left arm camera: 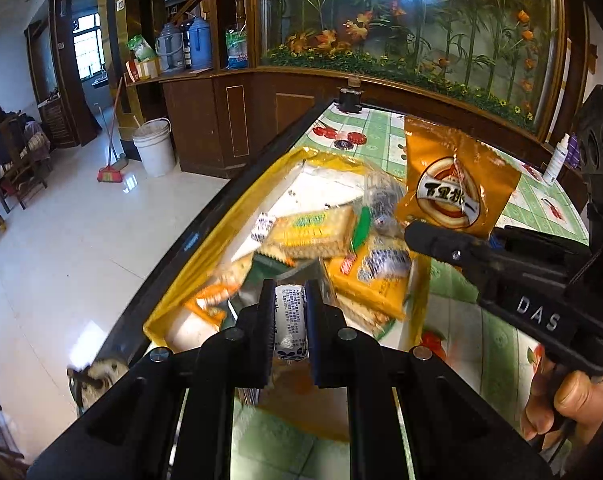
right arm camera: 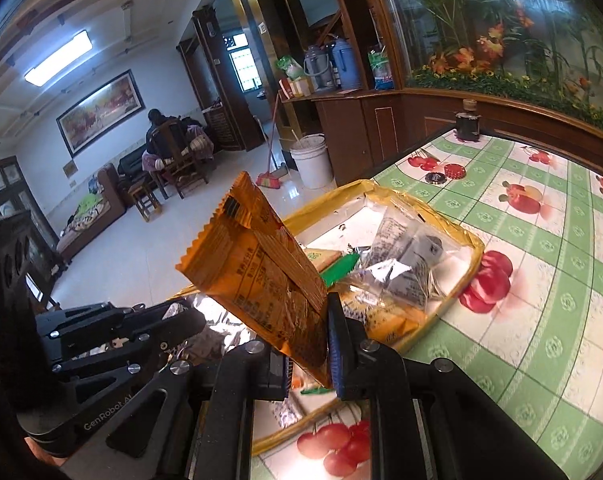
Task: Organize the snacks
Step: 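Carry the white candy and orange pack over the tray and release them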
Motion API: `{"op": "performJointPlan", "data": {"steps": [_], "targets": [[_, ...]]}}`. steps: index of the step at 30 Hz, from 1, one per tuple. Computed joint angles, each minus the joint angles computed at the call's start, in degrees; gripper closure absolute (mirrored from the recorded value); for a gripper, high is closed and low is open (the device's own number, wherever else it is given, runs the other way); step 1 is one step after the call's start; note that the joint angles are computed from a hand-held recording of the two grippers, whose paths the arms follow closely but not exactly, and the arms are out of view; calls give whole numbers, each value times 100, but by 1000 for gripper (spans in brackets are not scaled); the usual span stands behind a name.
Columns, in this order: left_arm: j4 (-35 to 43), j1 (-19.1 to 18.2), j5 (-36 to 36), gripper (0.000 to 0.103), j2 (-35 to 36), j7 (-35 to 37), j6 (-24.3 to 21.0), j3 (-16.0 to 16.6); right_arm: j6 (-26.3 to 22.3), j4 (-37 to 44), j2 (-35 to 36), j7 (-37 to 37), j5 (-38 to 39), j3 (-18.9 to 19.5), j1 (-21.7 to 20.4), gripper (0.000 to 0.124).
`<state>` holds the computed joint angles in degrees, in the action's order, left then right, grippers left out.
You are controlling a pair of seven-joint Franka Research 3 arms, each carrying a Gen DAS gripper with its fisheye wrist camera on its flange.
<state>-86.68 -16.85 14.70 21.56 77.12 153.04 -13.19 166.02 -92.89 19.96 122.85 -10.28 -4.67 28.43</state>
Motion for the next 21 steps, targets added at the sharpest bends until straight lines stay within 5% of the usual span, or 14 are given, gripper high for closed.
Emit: {"op": "performJointPlan", "data": {"steps": [8,13,21], "targets": [[1362,-355,476,92,847,-168,-699,281,-894,1238,727,-607,200,111,-219,109],[1561,-422,636,92,987,-189,-805,365,-1365,1822,1067,-1183,300,194,-326,108],[1733,-445,676,92,1136,-156,-993,384,-1475,2118,1321,-1701,667,301,-478,107]]}}
